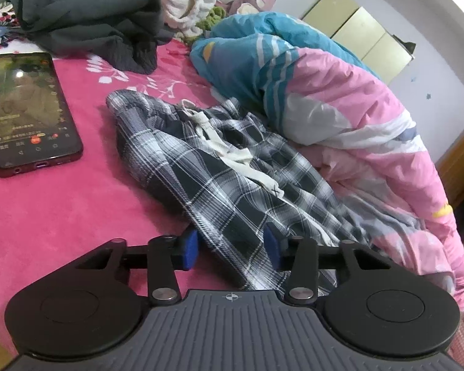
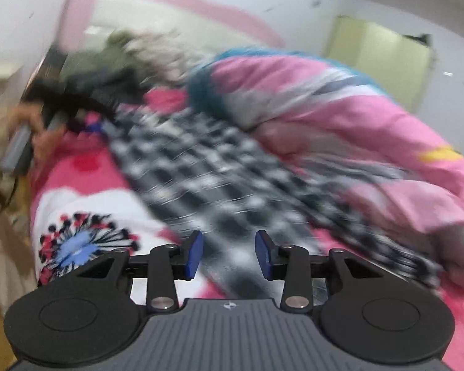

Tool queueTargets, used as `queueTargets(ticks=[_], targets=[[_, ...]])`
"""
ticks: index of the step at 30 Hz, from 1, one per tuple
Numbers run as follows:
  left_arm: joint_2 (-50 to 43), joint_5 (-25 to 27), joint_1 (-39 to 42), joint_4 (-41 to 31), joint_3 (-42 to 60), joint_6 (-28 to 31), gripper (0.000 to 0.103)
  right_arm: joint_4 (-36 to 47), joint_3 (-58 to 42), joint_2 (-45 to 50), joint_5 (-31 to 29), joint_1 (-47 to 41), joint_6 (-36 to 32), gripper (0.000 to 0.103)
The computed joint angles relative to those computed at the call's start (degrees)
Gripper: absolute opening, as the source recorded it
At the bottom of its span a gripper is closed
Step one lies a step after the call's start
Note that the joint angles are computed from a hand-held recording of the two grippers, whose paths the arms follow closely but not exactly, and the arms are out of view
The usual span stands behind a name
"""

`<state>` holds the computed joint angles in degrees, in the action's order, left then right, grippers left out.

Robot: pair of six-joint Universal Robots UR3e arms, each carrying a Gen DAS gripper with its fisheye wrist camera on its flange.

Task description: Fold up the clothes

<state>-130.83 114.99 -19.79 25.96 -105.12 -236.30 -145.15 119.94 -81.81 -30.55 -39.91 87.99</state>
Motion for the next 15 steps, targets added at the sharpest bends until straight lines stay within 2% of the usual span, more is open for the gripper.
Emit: queueTargets(ticks=[3,4,8,11,12,13,15], targets=[[0.3,0.1,0.3,2.0,-1.3,0.1,0.023,-15.2,0.4,6.8,-4.5,5.8,5.1,0.038],[0.4,0.4,0.4,2.3,-1.5,0.5,0.022,-19.6,0.3,8.9,-5.6,7.0,6.5,0.038],[1.0,-0.9,1.5,3.2,-2.7,-0.5,0.022,-23.7,-1.8,13.3,-9.0,9.2,7.5,0.038],[1.0,-1.7,2.4,2.4,-2.8,-2.2,0.024,-26.2,0.7,12.9,-7.8,8.2,6.0,0.037],[0.9,-2.0,2.7,2.2,-2.7,-2.5,0.024,-27.4,1.3,13.0,-7.6,8.2,5.5,0.034],[0.7,-2.1,2.9,1.9,-2.4,-2.8,0.024,-28.5,1.9,13.1,-7.4,8.2,5.0,0.01],[0.5,-1.4,2.7,0.8,-1.5,-2.6,0.022,-31.6,2.7,13.9,-8.3,8.8,5.9,0.005]])
